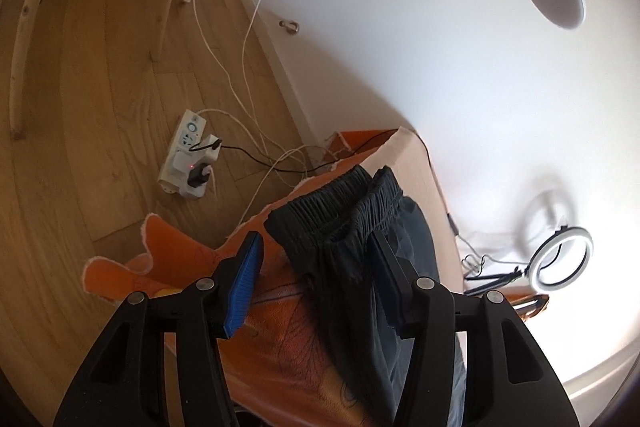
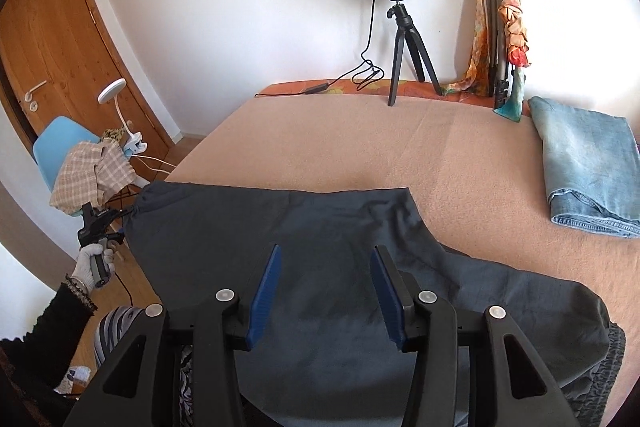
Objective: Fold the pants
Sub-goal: 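Lift the waistband with the left gripper while the right gripper releases the fabric, then bring the right gripper to the waistband and grasp it beside the left gripper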
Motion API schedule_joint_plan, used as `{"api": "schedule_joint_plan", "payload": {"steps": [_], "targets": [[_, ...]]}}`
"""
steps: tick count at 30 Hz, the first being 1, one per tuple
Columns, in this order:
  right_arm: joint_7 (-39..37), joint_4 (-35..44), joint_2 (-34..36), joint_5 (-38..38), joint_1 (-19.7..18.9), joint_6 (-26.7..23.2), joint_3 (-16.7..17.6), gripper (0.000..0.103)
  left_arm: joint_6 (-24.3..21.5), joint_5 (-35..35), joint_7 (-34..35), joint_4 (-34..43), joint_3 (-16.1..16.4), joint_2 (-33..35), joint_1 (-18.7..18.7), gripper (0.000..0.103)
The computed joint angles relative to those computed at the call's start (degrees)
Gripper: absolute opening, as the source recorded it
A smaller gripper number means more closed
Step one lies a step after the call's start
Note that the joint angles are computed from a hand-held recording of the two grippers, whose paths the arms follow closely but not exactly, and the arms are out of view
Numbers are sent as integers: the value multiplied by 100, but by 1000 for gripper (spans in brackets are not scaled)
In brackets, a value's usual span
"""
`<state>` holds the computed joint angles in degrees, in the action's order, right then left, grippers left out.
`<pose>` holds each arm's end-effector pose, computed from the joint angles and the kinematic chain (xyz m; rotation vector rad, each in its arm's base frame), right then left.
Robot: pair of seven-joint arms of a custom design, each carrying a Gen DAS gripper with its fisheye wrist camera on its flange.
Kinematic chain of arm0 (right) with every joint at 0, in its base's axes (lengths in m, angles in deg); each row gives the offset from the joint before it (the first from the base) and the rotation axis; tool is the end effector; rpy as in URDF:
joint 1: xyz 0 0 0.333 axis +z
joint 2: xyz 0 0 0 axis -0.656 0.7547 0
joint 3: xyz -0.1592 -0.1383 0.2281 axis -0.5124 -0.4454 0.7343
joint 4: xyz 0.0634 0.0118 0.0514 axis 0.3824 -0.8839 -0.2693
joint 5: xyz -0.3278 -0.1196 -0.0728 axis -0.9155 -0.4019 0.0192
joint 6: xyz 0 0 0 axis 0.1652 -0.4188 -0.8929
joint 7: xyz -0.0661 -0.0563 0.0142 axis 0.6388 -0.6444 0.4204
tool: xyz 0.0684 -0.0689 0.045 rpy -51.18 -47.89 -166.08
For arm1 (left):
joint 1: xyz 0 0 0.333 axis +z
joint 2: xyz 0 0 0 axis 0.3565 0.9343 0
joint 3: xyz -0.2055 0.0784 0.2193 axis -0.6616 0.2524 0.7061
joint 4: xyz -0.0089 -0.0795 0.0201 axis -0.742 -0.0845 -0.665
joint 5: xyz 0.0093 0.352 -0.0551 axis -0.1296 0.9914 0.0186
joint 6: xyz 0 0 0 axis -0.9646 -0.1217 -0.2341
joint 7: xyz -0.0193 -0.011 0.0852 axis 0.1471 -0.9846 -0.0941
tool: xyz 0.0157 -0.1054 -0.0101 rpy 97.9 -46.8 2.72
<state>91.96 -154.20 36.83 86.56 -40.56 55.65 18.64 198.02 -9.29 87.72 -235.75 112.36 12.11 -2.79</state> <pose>0.5342 -0.0219 0.6257 -1.9643 1.3303 -0.2393 0.3465 0.0897 0.4411 -2.5857 0.6239 -1.4435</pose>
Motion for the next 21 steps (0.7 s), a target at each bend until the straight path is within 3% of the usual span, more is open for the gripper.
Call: {"api": "schedule_joint_plan", "payload": {"steps": [3,6,8,10,13,21], "targets": [[25,-1,15,-72,16,3,23,49,476,3,-121,-66,-79,190,46,50],[54,-29,16,-160,28,59,42,49,685,39,-295,-72,-621,430,532,47],[98,7,57,-141,25,22,28,49,674,80,-389,-55,-928,508,829,38],[129,34,83,-99,13,-18,13,49,806,205,-473,-60,-980,566,939,29],[149,44,108,-104,7,-12,19,50,754,254,-489,-15,-1580,615,1513,20],[133,-33,103,-27,49,-51,51,50,311,661,-502,325,-2911,598,2669,15]]}}
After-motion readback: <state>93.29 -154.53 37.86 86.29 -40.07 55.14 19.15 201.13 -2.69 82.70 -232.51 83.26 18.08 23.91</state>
